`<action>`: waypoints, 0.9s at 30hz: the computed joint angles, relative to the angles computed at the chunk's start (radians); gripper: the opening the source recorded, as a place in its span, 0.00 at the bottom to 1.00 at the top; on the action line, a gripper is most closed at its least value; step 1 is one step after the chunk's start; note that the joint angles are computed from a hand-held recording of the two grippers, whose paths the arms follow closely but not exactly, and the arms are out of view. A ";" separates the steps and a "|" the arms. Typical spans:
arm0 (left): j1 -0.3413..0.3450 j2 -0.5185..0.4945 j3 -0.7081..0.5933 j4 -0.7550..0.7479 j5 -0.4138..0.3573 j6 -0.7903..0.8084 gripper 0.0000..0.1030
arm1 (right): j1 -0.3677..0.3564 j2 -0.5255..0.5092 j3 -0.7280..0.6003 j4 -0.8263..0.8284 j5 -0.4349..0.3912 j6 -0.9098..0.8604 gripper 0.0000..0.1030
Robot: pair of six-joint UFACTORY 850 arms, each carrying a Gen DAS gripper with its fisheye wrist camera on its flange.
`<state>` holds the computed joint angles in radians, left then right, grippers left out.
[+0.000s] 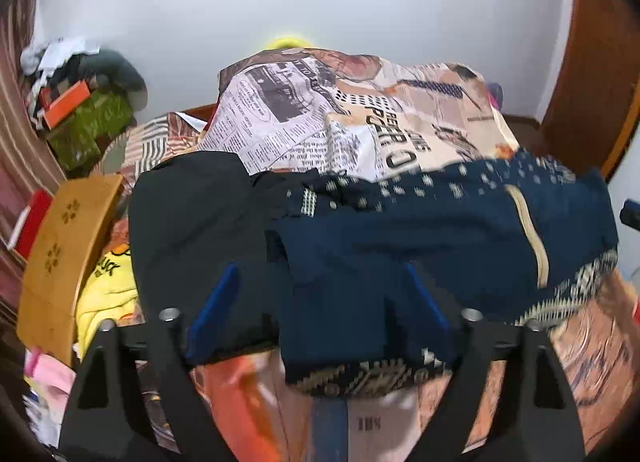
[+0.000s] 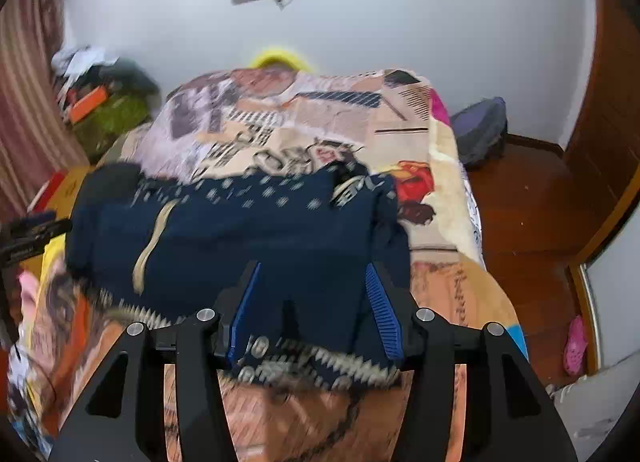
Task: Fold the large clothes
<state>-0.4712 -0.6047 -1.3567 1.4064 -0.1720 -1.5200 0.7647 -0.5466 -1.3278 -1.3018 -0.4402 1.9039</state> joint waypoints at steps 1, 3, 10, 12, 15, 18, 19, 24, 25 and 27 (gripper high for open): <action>-0.006 0.007 0.018 0.050 -0.009 -0.038 0.84 | 0.007 -0.002 -0.001 0.027 0.011 -0.036 0.48; -0.020 0.009 0.036 0.045 -0.030 -0.013 0.85 | 0.018 -0.012 -0.007 0.083 0.029 -0.098 0.48; -0.040 -0.041 0.031 -0.267 -0.061 0.336 0.85 | 0.030 -0.099 -0.086 0.278 0.000 -0.317 0.49; -0.044 -0.058 0.025 -0.262 -0.079 0.337 0.85 | 0.036 -0.122 -0.109 0.274 -0.043 -0.313 0.49; -0.043 -0.082 0.012 -0.241 -0.097 0.300 0.85 | 0.027 -0.153 -0.144 0.371 -0.055 -0.413 0.49; -0.039 -0.108 -0.013 -0.258 -0.127 0.291 0.85 | 0.025 -0.194 -0.194 0.450 -0.096 -0.519 0.49; -0.036 -0.116 -0.023 -0.254 -0.134 0.280 0.85 | 0.027 -0.207 -0.212 0.455 -0.117 -0.544 0.51; -0.026 -0.125 -0.044 -0.167 -0.147 0.189 0.85 | 0.043 -0.243 -0.266 0.416 -0.189 -0.570 0.56; -0.024 -0.126 -0.049 -0.164 -0.146 0.190 0.85 | 0.047 -0.247 -0.274 0.403 -0.204 -0.573 0.56; -0.018 -0.132 -0.074 -0.186 -0.148 0.220 0.85 | 0.049 -0.257 -0.292 0.372 -0.231 -0.567 0.56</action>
